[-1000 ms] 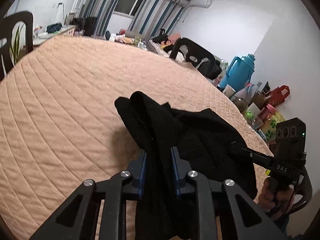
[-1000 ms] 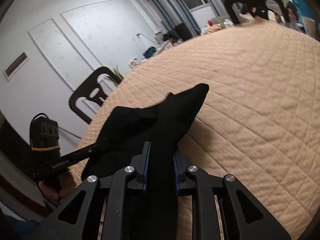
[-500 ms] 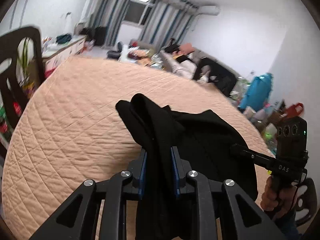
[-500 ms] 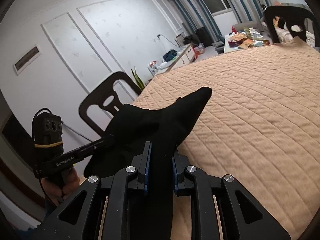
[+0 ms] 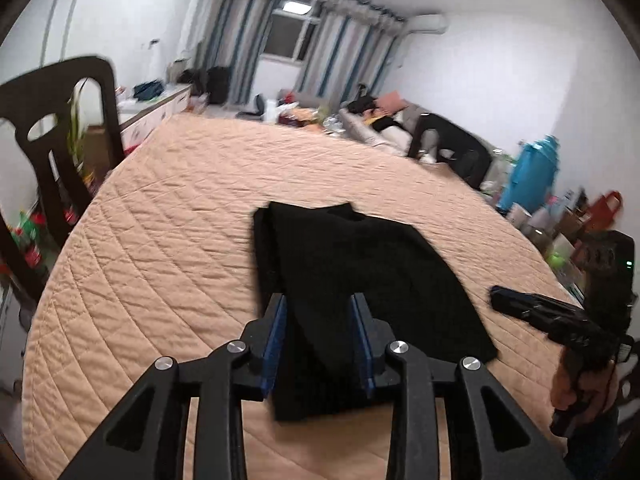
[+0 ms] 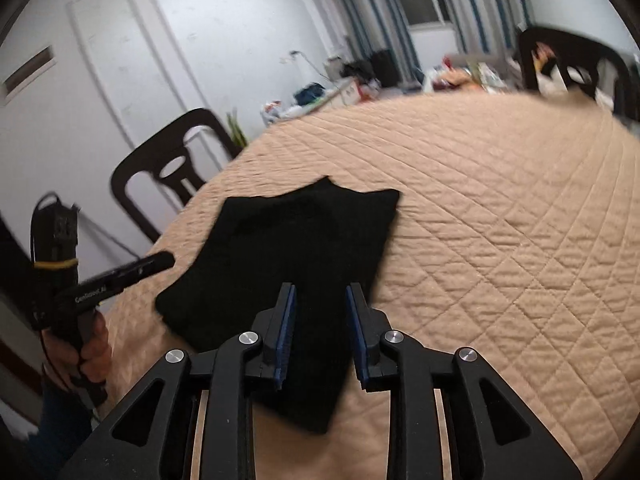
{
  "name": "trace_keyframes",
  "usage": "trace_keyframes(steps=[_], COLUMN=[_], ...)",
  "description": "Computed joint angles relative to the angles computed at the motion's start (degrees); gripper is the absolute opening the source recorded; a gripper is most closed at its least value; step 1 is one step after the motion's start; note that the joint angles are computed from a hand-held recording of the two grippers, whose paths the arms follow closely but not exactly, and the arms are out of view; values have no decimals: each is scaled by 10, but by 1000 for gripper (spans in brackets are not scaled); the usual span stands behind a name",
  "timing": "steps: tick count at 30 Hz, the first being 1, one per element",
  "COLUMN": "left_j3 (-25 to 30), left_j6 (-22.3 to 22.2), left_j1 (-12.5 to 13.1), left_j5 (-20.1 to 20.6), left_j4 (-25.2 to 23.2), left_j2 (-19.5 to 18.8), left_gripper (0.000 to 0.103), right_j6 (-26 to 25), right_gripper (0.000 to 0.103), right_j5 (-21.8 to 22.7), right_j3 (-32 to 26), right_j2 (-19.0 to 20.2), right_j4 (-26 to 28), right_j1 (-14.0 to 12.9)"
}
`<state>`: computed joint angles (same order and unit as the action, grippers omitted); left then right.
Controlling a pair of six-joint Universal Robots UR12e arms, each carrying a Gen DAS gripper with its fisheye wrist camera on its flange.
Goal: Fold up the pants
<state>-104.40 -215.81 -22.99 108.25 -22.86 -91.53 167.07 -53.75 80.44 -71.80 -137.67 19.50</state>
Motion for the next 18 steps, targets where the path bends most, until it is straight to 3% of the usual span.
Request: trace_keyframes(steps=[3,5,9,12,18], left_j3=[6,16,21,33,33], left_j6=[21,21,-7,0,-16], left_j1=[-9,-18,-21,-34,-35], left_j5=[-3,28,44,71,65], left_j4=[-16,-61,-79,-101,-106], left_j2=[-7,-17,-18,-23,-24], left_gripper=[34,35,35,35,38], right_j6=[-53,-84,-73,-77,-84], right_gripper=[26,26,26,26,26], right_j5=[-29,-71,-60,-58,-59], right_j3=[9,11,17,30,26], right_j2=[-7,-6,-10,-20,-14], right_j4=[25,37,19,3,15], right_j1=[15,25,19,17,21])
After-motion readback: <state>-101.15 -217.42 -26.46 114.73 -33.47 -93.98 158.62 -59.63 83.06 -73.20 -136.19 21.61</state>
